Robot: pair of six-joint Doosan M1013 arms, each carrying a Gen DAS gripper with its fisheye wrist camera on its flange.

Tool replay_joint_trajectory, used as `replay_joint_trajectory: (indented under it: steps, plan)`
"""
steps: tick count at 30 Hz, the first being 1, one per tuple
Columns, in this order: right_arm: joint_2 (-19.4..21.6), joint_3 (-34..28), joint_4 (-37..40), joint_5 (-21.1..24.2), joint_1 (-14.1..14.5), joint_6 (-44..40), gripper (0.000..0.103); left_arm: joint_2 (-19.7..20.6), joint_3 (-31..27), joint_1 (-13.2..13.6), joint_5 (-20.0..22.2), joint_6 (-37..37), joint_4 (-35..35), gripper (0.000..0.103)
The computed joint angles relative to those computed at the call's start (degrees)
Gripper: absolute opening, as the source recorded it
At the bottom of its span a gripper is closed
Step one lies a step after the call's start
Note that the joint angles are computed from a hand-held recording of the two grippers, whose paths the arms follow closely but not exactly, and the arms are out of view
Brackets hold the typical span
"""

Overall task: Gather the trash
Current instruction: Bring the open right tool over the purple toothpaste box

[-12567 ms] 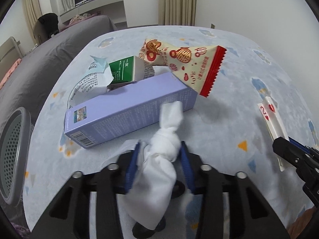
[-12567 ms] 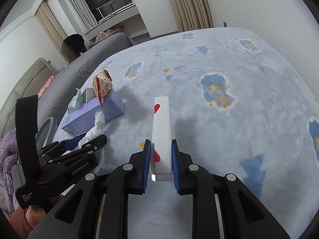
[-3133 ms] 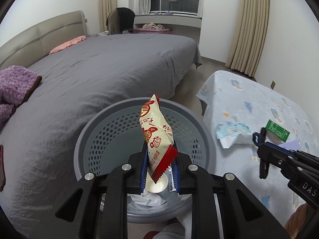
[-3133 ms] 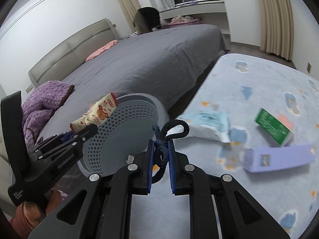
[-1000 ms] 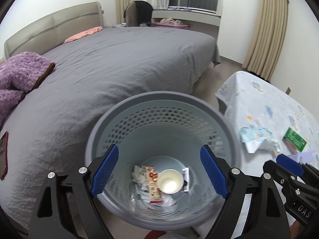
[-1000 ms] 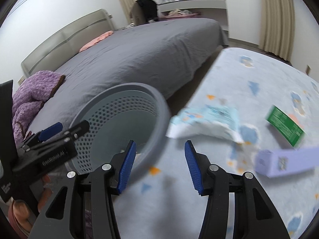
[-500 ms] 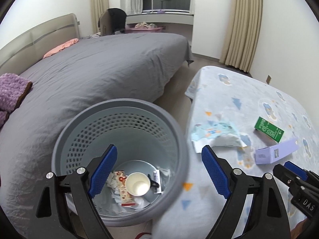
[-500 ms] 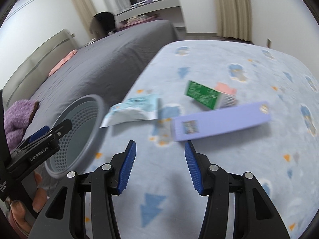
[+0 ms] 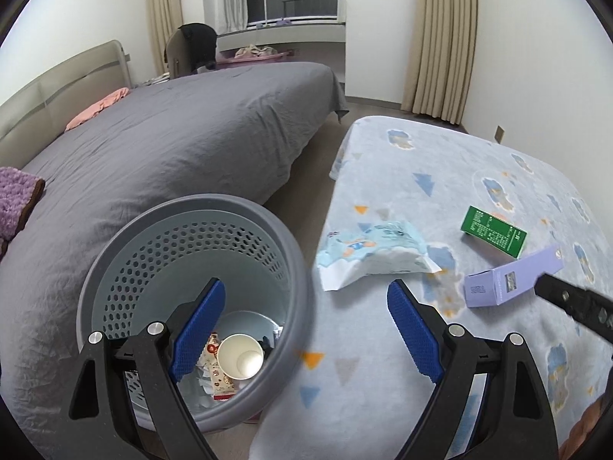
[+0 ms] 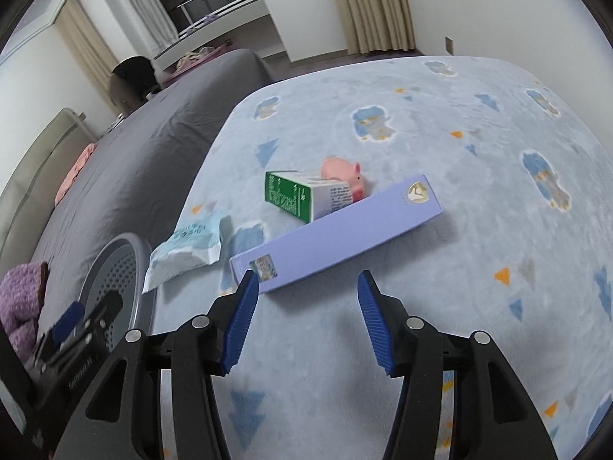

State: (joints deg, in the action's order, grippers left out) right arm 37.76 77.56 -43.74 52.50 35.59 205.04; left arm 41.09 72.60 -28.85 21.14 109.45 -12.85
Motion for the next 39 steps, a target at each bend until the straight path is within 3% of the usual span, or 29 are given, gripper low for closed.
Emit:
replay_joint_trajectory:
  steps: [7, 16, 39]
  plan:
    - [0.5, -1.5, 1.4, 2.0, -0.8, 6.6, 0.061, 0.1, -0.2, 0.0, 0.3, 1.0, -1.2, 0.085]
    - [1.8, -3.2, 6.0, 4.2, -2.0, 10.4, 0.061, 0.0, -0.2, 0.5, 0.6, 2.7, -3.5, 0.085]
    - [3.5, -4.8, 7.2, 0.1, -2.5, 9.6, 0.064, -0.1, -0.2, 0.8, 0.7, 3.2, -4.2, 0.085]
